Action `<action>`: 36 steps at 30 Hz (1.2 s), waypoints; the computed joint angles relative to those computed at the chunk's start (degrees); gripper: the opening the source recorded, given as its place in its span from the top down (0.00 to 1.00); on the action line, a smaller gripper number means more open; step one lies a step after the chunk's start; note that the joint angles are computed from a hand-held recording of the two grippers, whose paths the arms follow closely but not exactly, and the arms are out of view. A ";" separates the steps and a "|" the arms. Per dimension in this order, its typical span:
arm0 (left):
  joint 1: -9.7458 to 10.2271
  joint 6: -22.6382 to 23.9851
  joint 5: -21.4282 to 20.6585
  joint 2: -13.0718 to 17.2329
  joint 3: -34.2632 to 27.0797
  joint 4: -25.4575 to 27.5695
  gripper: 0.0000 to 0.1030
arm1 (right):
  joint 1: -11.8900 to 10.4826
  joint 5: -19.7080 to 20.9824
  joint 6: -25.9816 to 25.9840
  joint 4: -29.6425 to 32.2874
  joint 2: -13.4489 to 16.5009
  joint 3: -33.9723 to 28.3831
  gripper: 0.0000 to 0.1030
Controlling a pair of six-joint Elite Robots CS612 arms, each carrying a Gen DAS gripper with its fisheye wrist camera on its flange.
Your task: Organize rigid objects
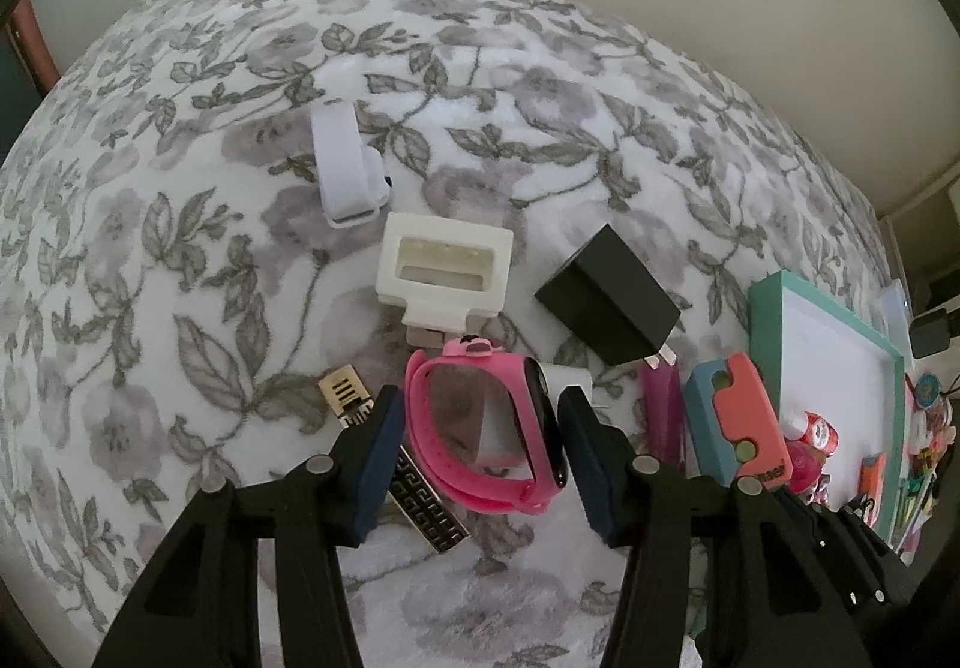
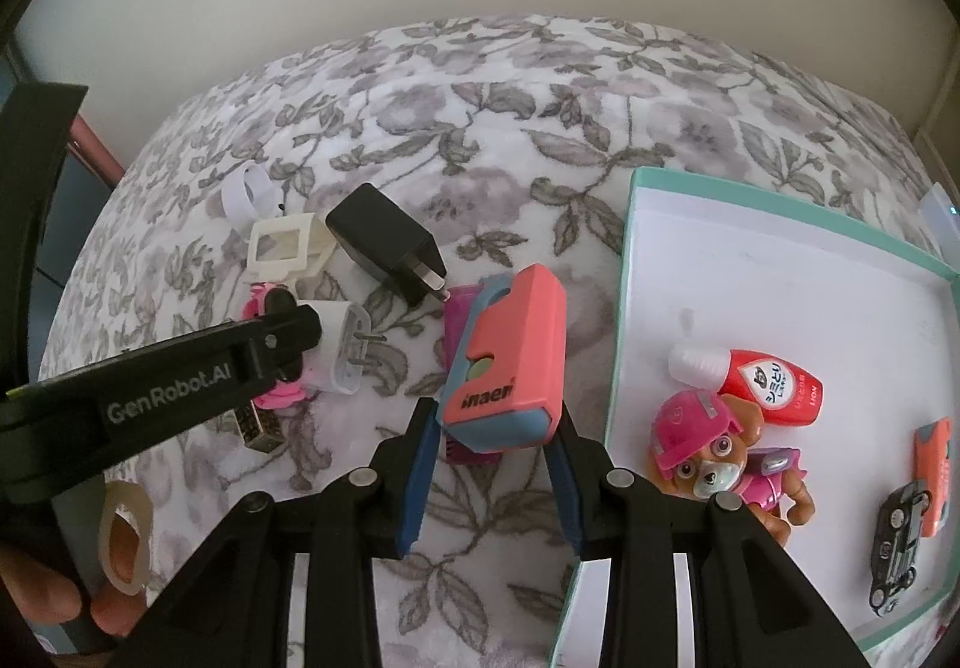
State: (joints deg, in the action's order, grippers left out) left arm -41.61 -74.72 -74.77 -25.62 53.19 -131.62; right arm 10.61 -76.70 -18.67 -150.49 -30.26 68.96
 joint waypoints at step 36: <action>-1.12 -1.81 6.98 -3.06 2.63 -2.26 0.47 | -2.05 7.97 5.16 -0.61 -0.16 -0.06 0.96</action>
